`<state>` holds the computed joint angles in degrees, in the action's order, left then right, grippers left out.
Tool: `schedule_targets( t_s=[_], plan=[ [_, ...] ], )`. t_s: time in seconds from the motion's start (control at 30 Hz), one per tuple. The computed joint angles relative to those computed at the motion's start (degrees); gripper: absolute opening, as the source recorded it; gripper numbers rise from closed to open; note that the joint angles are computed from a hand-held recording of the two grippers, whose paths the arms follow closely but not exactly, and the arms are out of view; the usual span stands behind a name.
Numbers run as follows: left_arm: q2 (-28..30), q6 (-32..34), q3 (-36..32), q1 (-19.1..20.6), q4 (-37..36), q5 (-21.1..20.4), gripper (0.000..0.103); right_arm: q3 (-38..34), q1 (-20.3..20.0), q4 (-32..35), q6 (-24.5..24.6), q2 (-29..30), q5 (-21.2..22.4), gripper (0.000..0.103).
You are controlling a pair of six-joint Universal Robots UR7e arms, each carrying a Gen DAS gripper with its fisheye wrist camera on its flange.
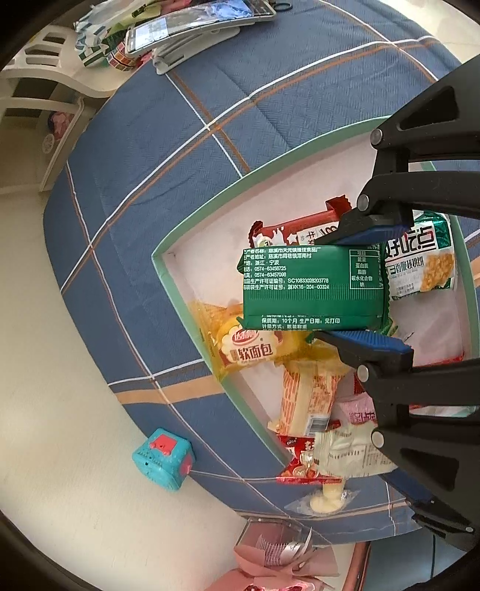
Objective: Organize snacks
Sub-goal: 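Open both tools to drop the packs into the tray, then grasp the pudding cup with the right tool while the left tool grasps the bagged bun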
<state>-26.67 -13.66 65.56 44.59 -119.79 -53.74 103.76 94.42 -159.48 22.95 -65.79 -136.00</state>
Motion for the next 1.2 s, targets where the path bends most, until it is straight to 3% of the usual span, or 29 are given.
schedule_targets(
  t_s=[0.33, 0.4, 0.67, 0.83, 0.9, 0.97, 1.0, 1.17, 1.2],
  plan=[
    [0.92, -0.48, -1.75, 0.04, 3.38, -0.92, 0.06, -0.51, 0.33, 0.81, -0.08, 0.46, -0.95, 0.044],
    [0.8, -0.32, -1.93, 0.08, 3.65, -1.22, 0.065, -0.74, 0.41, 1.29, -0.04, 0.56, -1.17, 0.05],
    [-0.6, -2.27, -2.12, 1.53, 3.27, -1.46, 0.065, -2.24, 1.74, 1.5, -1.34, 2.37, -2.93, 0.068],
    [-2.74, -7.69, -1.99, 4.21, 3.73, 0.89, 0.066, -3.93, 3.12, 1.08, -3.69, 4.54, -4.39, 0.085],
    [-3.75, -9.53, -1.7, 5.24, 3.62, 1.91, 0.066, -4.66, 3.77, 0.48, -4.98, 5.53, -4.6, 0.087],
    [-5.09, -12.3, -1.33, 6.55, 4.1, 3.38, 0.071, -5.39, 4.34, -0.34, -6.29, 6.57, -4.63, 0.095],
    [-5.61, -13.09, -1.17, 7.06, 4.16, 4.07, 0.078, -5.96, 4.76, -0.97, -7.19, 7.38, -4.71, 0.096],
    [-8.74, -14.68, 0.56, 9.49, 2.76, 7.69, 0.08, -8.84, 6.66, -4.27, -11.85, 11.06, -3.71, 0.098],
    [-9.42, -14.6, 1.21, 9.82, 2.13, 8.35, 0.086, -9.75, 7.13, -4.91, -13.08, 12.06, -3.04, 0.098]
  ],
)
